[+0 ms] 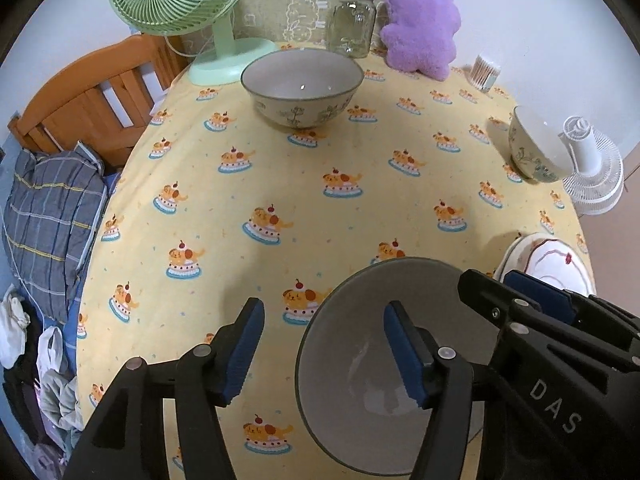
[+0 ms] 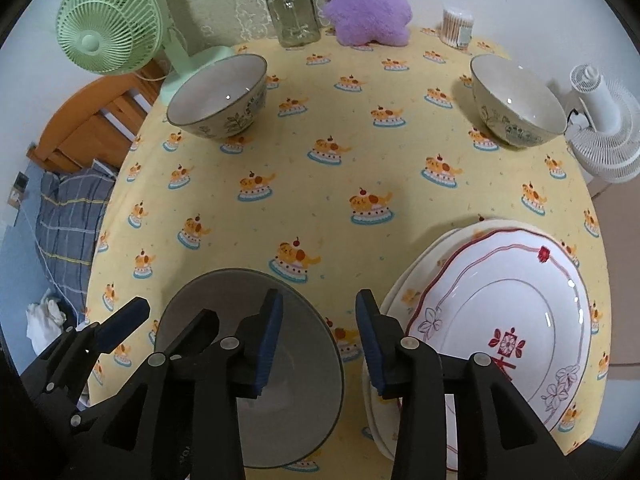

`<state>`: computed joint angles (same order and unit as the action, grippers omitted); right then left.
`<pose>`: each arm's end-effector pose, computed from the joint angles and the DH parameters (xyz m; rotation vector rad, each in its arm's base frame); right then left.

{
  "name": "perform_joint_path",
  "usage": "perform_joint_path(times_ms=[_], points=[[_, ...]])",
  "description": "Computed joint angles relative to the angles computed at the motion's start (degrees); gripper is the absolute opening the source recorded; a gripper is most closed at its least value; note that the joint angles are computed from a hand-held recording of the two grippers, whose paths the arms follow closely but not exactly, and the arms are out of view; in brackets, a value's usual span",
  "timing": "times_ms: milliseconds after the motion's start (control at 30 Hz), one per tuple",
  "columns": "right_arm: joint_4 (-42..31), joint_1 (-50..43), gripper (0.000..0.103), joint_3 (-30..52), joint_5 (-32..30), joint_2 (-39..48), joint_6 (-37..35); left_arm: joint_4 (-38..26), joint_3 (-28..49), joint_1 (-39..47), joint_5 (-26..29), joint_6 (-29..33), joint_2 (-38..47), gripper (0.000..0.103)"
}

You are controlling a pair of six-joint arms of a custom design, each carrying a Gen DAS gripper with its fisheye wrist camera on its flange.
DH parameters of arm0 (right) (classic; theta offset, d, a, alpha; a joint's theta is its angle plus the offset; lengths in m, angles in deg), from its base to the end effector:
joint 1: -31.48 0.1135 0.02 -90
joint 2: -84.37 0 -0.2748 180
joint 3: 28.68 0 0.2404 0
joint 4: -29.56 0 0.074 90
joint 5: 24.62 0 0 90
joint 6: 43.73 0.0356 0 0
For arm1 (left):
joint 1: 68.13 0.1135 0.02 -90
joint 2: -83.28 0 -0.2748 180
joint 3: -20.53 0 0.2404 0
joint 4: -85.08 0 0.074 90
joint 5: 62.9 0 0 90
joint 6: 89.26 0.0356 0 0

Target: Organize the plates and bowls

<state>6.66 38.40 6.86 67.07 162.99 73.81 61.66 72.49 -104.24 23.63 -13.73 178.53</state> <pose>0.1847 0.0214 0.1186 0.4969 2.6839 0.1335 0.2141 -0.1535 0.1217 0.4983 2.6982 -0.1664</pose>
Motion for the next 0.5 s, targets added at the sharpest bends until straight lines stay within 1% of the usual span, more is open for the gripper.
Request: perform_joint_path(times_ms=[133,200,267,400,500], points=[[-2.9,0.6,0.044,1.3,1.5,-3.1,0.8,-0.8,0.7,0.9,1.0,1.2,-2.0,0.064],[-4.6,1.1,0.049,2.4,3.1,-4.1,2.1,-1.1,1.3,1.7,1.6,2.4,-2.7,0.064],[-5.9,1.5,0.053,3.4,4.3,-5.1,3.4,-1.3,2.1,2.7,2.5,3.9,-3.2,0.064],[-7.6,2.5,0.054,6.6,6.1,-5.0,4.4,-1.7,4.6,5.0,3.8,7.8,-3.4,0.064],[-7.9,3.8,0.054,9.1,9.1,-4.5,4.9,-1.8,6.6,7.0,5.8,11.0,-3.1,0.065]])
